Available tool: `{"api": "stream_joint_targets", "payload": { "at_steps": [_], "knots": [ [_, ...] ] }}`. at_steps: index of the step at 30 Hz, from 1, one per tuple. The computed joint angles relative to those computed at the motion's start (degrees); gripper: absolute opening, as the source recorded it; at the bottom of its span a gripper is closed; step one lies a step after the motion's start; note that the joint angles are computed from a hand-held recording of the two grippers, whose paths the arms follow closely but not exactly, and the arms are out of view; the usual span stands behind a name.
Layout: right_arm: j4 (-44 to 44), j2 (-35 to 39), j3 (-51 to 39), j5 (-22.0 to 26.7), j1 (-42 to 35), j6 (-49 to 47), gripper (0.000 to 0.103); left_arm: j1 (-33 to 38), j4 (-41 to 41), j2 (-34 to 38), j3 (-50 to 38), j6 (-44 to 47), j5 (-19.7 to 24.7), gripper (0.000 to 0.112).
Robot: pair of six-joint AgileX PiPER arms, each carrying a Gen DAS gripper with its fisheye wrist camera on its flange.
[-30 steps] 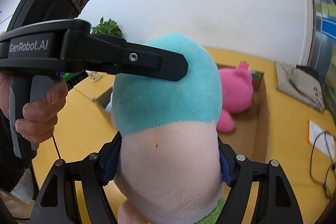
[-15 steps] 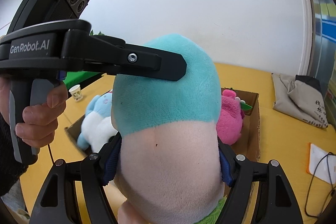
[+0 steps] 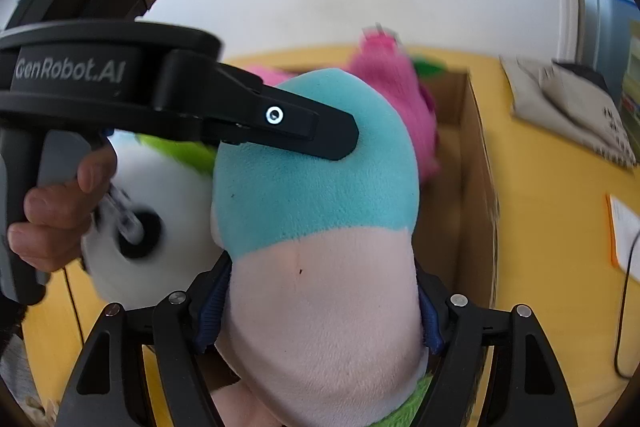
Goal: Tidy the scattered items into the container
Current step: 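Open both grippers to release the teal-and-pink plush into the box, then withdraw both tools from the box toward the clear phone case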
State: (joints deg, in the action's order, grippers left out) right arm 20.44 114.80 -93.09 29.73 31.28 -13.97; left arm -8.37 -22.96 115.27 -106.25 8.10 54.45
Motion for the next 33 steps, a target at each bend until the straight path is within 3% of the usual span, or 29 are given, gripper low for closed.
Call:
{"api": "stream_joint_targets", "payload": {
  "at_steps": [5, 8, 11, 15, 18, 24, 29, 33],
  "knots": [
    [-3.89, -2.17, 1.85, -0.35, 0.47, 5.06, 0.090, -0.39, 2.52, -2.65, 1.48, -3.05, -0.37, 0.075],
    [-10.73, -5.26, 4.69, -3.08, 2.04, 10.74, 0.097, -1.45, 7.75, -6.59, 3.40, -7.32, -2.51, 0.074],
    [-12.94, -8.85, 6.98, -3.92, 2.56, 13.40, 0.101, -2.10, 13.85, -13.21, 7.33, -12.05, -5.06, 0.074],
    [-23.93, -14.91, 9.82, -3.09, 4.91, 24.02, 0.103, -1.71, 17.40, -25.52, 16.15, -12.66, -6.21, 0.075],
    [-30.68, -19.60, 12.07, -1.56, 7.23, 31.08, 0.103, -2.07, 21.00, -34.27, 22.20, -14.32, -5.58, 0.075],
    [-45.92, -27.98, 15.68, 3.86, 14.45, 48.41, 0.103, -1.20, 24.65, -51.22, 32.66, -16.56, -0.23, 0.077],
    [-55.83, -31.03, 15.95, 11.05, 21.58, 60.04, 0.103, -0.50, 25.85, -60.43, 39.36, -18.19, 2.65, 0.077],
    [-57.30, -31.46, 15.44, 16.22, 26.29, 63.92, 0.103, -4.30, 31.37, -65.35, 44.11, -25.02, 4.26, 0.077]
  ]
}}
